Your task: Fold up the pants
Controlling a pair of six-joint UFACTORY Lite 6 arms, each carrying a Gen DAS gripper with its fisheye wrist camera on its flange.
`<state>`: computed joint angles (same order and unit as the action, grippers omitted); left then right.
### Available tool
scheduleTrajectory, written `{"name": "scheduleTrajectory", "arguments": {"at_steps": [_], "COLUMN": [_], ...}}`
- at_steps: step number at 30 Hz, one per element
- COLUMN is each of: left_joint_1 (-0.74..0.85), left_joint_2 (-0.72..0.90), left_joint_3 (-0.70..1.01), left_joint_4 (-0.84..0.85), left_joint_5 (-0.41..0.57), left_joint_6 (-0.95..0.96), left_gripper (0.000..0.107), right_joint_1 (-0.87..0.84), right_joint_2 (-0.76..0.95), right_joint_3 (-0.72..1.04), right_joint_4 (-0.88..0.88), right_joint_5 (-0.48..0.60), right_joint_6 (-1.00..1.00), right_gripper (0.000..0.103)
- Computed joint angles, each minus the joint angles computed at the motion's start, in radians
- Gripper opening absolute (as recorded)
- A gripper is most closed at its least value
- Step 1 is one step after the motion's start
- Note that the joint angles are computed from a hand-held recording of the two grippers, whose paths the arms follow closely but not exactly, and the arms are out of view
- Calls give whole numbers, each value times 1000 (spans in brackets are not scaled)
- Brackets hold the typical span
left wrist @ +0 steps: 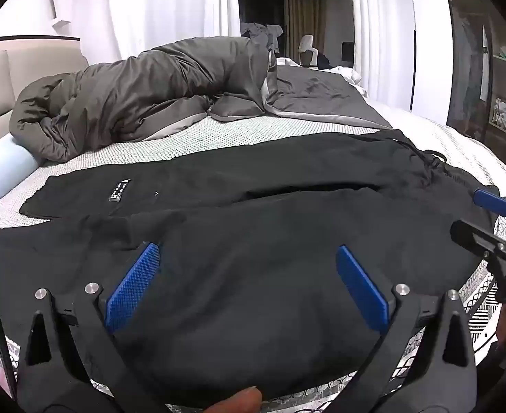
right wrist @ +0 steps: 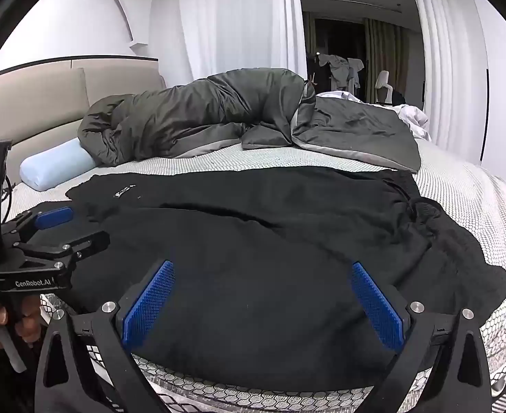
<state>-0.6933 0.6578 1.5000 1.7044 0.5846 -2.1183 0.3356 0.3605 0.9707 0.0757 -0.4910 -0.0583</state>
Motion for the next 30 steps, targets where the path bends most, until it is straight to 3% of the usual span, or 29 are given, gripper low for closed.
{"name": "scheduleTrajectory", "arguments": {"at_steps": [30], "left_joint_1": [0], "left_joint_2": [-6], "left_joint_3": [-9], "left_joint_4": [3], "left_joint_5": [2], "left_joint_6": [2], "left_gripper": [102], "right_joint_1": [-1], "right_joint_2": [13], "right_joint_3": [10], "right_joint_4": [7], "right_joint_5": [1], "right_joint_6": [-7], "right_gripper": [103]}}
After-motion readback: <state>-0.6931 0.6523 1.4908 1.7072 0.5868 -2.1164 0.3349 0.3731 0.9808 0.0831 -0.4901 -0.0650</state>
